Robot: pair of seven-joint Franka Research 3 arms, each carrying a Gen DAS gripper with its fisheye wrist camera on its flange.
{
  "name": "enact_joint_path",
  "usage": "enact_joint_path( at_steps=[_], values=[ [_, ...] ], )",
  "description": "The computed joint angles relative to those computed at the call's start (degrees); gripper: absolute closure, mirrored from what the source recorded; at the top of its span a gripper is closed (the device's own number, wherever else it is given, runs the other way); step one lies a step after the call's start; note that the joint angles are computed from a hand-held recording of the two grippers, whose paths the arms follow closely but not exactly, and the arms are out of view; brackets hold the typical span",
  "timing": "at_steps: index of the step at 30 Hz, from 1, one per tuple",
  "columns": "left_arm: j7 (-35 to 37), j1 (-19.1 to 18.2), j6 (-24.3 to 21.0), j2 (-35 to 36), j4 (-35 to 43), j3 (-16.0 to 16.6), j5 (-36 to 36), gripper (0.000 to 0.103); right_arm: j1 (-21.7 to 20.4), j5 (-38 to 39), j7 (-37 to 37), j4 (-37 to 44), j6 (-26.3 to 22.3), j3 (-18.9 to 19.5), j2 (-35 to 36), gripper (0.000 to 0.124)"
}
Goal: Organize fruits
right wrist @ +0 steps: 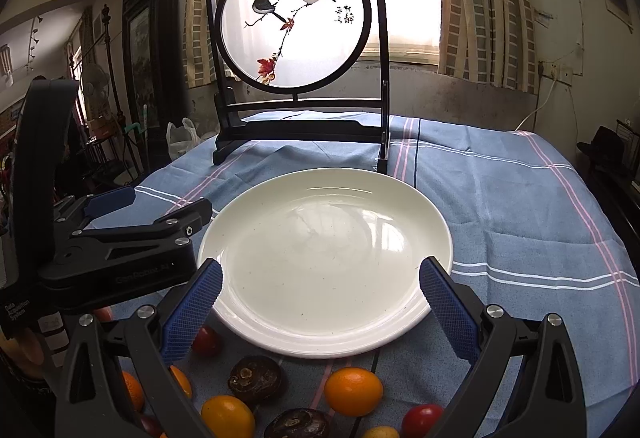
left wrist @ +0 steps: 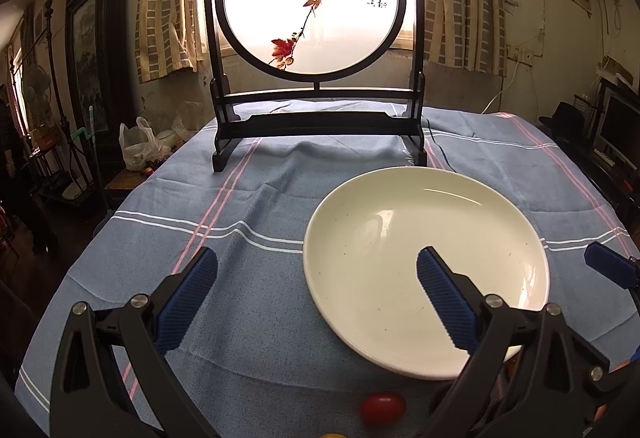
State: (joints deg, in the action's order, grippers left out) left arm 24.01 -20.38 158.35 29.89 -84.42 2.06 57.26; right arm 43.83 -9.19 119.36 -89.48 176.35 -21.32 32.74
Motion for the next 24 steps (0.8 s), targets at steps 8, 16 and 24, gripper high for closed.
enact_joint_path(
  at_steps=[8, 16, 24],
  values=[
    [0.1, 0.0, 0.9, -0.4, -0.2, 0.2, 0.4, 0.005, 0.3, -0.1, 0.3, 0.1, -0.2, -0.3, 0.1, 0.025],
    [-3.9, 2.3, 7.9, -9.3, -11.4, -0.2, 7.4, 0.005, 3.9, -3.2, -1.1, -10.5, 3.2, -4.0, -8.0, 0.025],
    [15.8, 8.3, 13.2, -21.4, -30.1, -7.9, 0.1, 0.005, -14.7, 3.0, -19.9, -28.8, -1.0, 18.8, -24.3, 0.025]
  ],
)
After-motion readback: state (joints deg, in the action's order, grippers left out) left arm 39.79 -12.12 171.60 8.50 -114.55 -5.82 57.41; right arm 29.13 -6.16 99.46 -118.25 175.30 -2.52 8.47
